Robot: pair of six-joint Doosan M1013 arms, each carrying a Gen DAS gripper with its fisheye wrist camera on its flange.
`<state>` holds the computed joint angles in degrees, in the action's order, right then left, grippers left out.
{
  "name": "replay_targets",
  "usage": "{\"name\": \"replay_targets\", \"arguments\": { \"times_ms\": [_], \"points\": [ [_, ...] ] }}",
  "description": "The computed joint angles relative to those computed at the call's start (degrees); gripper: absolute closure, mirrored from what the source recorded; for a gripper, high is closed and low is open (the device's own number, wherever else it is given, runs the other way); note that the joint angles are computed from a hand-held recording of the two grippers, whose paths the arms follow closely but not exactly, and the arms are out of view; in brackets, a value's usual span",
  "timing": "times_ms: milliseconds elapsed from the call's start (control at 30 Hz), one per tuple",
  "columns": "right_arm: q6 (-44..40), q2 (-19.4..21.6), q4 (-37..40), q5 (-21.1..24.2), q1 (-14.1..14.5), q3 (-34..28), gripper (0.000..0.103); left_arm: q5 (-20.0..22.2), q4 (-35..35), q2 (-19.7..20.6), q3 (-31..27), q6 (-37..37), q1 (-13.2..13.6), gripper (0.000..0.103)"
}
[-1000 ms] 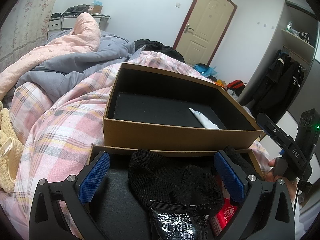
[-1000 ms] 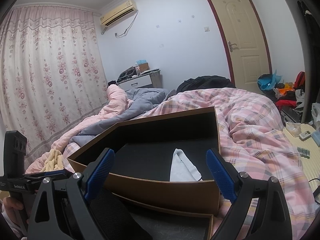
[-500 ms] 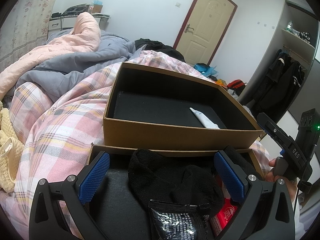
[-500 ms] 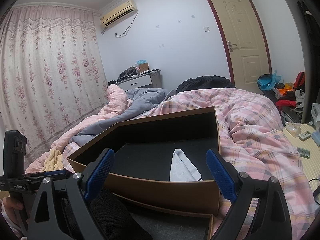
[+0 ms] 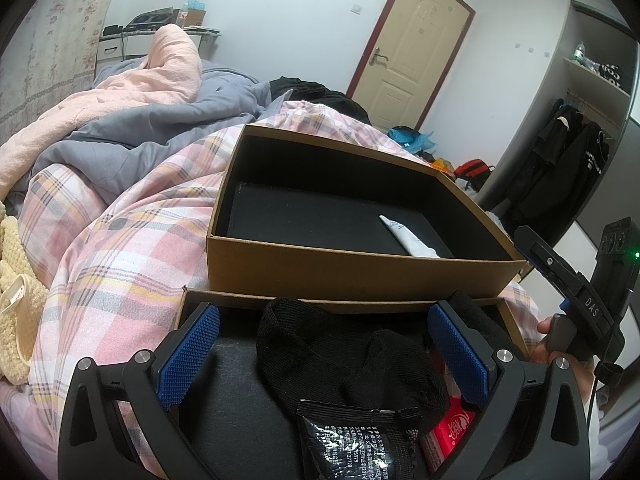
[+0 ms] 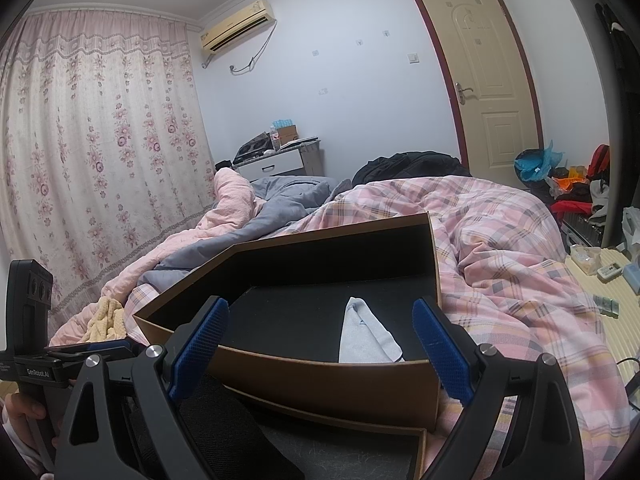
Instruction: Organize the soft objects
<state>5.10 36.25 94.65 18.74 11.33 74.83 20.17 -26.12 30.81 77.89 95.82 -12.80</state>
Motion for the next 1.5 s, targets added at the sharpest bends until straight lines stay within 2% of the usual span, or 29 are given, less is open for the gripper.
{"name": "replay_targets", "arguments": {
  "times_ms": [133,200,367,667,833,967,1033,1200,1267,1333,1433,1500],
  "points": [
    [-0.2,0.1,0.6,1.6,-0.3,0.0,0.008,0.0,0.0,0.0,0.0,0.0,0.0,0.000],
    [-2.7,0.2,3.9,3.7,-0.8,0.4,0.004,0.0,0.0,0.0,0.0,0.0,0.0,0.000],
    [-5.2,0.3,9.3,5.6,-1.5,1.0,0.003,-0.2,-0.3,0.0,0.3,0.3,0.0,0.000],
    [-8.1,0.0,11.5,3.2,-0.9,1.3,0.002,-0.1,-1.6,0.0,0.3,1.5,0.2,0.000],
    [-17.8,-0.5,19.3,2.0,-0.4,2.3,0.002,0.0,-2.0,0.0,0.2,1.9,0.2,0.000],
    [-31.4,-1.2,32.4,1.4,-0.1,4.0,0.002,0.1,-1.7,0.0,0.1,1.5,0.2,0.000],
    [-35.1,-1.4,36.8,1.9,-0.2,4.5,0.002,0.3,-1.8,0.0,0.0,1.5,0.2,0.000],
    [-32.9,-2.3,39.5,3.3,-1.1,5.3,0.001,0.8,-2.6,0.0,-0.3,1.5,0.4,0.000],
    [-30.9,-3.1,38.9,5.5,-1.7,6.2,0.001,0.8,-2.5,-0.1,-0.2,1.3,0.4,0.000],
    [-33.0,-4.2,40.3,7.8,-1.8,7.5,0.001,0.8,-2.8,-0.1,-0.1,1.4,0.4,0.000],
    [-42.1,-5.2,46.3,8.3,-1.1,9.2,0.001,0.8,-2.6,-0.1,-0.1,1.2,0.4,0.000],
    [-51.3,-5.4,52.9,8.0,-0.3,10.3,0.001,0.6,-2.6,-0.2,-0.1,1.2,0.5,0.000]
  ]
}}
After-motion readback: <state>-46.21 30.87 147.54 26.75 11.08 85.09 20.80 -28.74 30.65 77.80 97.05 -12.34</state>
